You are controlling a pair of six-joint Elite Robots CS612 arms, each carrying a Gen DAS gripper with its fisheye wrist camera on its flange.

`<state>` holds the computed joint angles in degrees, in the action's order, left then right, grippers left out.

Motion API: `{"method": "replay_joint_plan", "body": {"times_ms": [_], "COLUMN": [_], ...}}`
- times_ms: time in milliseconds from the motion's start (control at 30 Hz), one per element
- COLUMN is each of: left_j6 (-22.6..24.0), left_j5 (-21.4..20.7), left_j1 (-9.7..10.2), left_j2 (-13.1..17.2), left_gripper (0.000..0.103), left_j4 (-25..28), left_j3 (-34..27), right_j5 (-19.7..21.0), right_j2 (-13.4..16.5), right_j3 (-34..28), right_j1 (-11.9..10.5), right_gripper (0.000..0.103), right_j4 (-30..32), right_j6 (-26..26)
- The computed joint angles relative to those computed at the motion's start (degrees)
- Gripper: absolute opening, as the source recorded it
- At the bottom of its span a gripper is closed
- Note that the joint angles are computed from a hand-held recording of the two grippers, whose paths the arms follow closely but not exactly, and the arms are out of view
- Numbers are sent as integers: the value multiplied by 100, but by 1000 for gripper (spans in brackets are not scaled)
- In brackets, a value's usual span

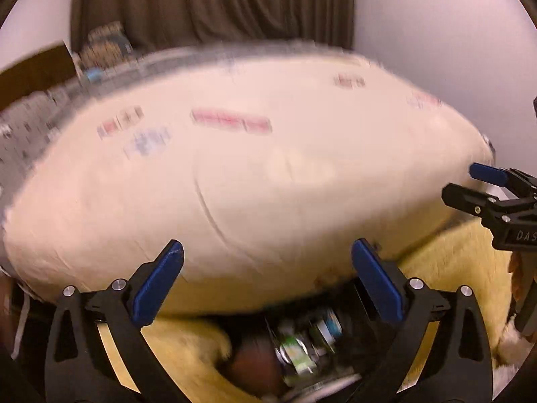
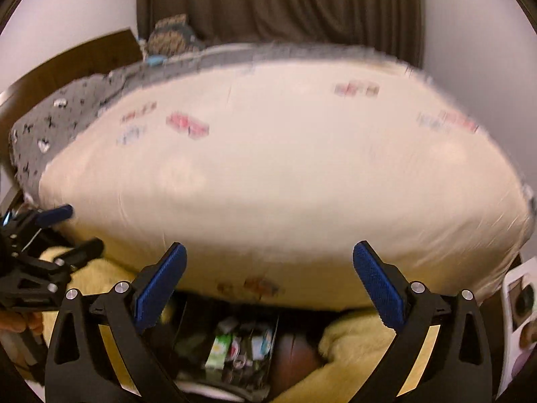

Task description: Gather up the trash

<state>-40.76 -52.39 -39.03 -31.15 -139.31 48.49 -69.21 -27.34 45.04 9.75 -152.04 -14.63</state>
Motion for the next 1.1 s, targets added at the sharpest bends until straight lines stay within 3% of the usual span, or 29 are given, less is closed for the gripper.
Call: {"method": "replay_joint_plan", "body": {"times_ms": [133,367,600,1100], "left_j6": [131,294,443,-35], "left_j5": [551,1092,1306,1422], "left_j1": [-14,-25,-40,-80], "left_j2": [-13,-27,14,-66], "left_gripper": [95,95,95,95], "left_j4": [-100,-687,-817,-730], "left_j3": [-147,-290,-447,-216], "right_j5": [-137,-198,-244,-640], "right_j2": [-14,13,8,-82], "right_j3": [-96,-357,-416,-162], "right_j1": [-2,0,2,71], "right_gripper": [99,99,99,99], "right_j4": [-596,-1194,-1455,-1658], "right_j6": [165,547,723,1031]}}
